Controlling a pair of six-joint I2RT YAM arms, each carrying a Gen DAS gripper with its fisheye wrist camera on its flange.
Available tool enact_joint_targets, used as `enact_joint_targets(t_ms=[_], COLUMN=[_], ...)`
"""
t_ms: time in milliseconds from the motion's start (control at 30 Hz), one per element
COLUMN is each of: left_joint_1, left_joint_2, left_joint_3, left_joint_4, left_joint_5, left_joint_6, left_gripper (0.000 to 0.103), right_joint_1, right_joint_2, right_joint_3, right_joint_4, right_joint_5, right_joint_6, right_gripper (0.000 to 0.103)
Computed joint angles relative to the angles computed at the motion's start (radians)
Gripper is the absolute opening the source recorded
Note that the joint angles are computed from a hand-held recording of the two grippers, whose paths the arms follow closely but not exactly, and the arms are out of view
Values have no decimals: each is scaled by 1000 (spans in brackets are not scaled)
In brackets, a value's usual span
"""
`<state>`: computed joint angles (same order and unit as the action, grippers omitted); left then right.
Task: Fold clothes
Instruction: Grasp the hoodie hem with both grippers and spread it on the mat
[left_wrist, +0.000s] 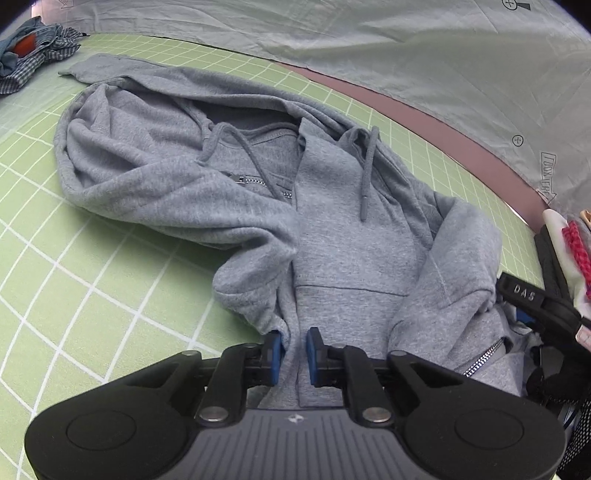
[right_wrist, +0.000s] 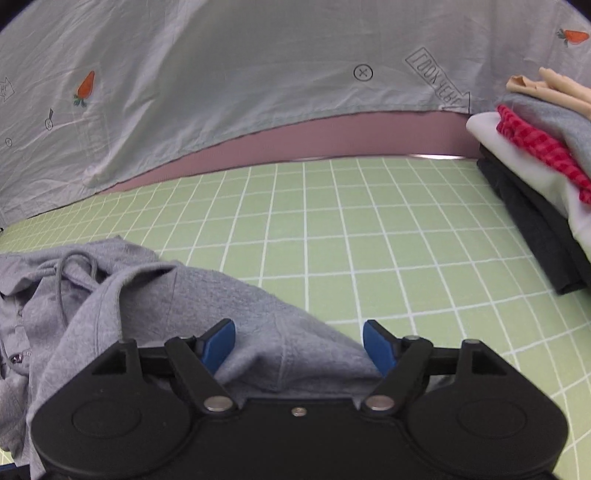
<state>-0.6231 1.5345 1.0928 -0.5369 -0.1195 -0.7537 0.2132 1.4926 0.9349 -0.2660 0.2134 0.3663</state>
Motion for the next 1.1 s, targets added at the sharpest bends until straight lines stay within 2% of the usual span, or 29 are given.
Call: enact_joint_targets(t_ms=[67,100,200,367,467,600,800,833,1000,1100], left_joint_1=[9,15,42,122,208,307,538,580,755,835], left_joint_2=[-5,-8,-18,-32,-33,-20,53,73,174,208], left_joint_3=[-7,-10,-12,-7,3,34,111,134,255,299], left_joint_4=[7,8,5,-12,-13,-27,-53,-61,-111,-141], left_joint_5=[14,23,49,82,152,229,409,432,510,564], left_joint_6=[9,15,25,82,126,258,547,598,802,865], left_gripper=[12,11,10,6,6,6,4,2,1,1], right_joint_1=[-2,8,52,101,153,276,516,558,726,800], right_joint_2=[-34,-47,-78,-95,-105,-101,21,59,280,421], right_joint_3=[-58,-77,-112,-104,-90,-64,89,133,398,585], right_joint_4=[30,37,37,-21,-81,-173,-397,-447,-721,-861], right_joint_5=[-18,-6,59,100,141,238,399,421,493,499], right_joint_6=[-3,-14,-47,40,114,279,655,730,1094,1268], right_gripper=[57,39,30,27,27,27,27,27,27,27])
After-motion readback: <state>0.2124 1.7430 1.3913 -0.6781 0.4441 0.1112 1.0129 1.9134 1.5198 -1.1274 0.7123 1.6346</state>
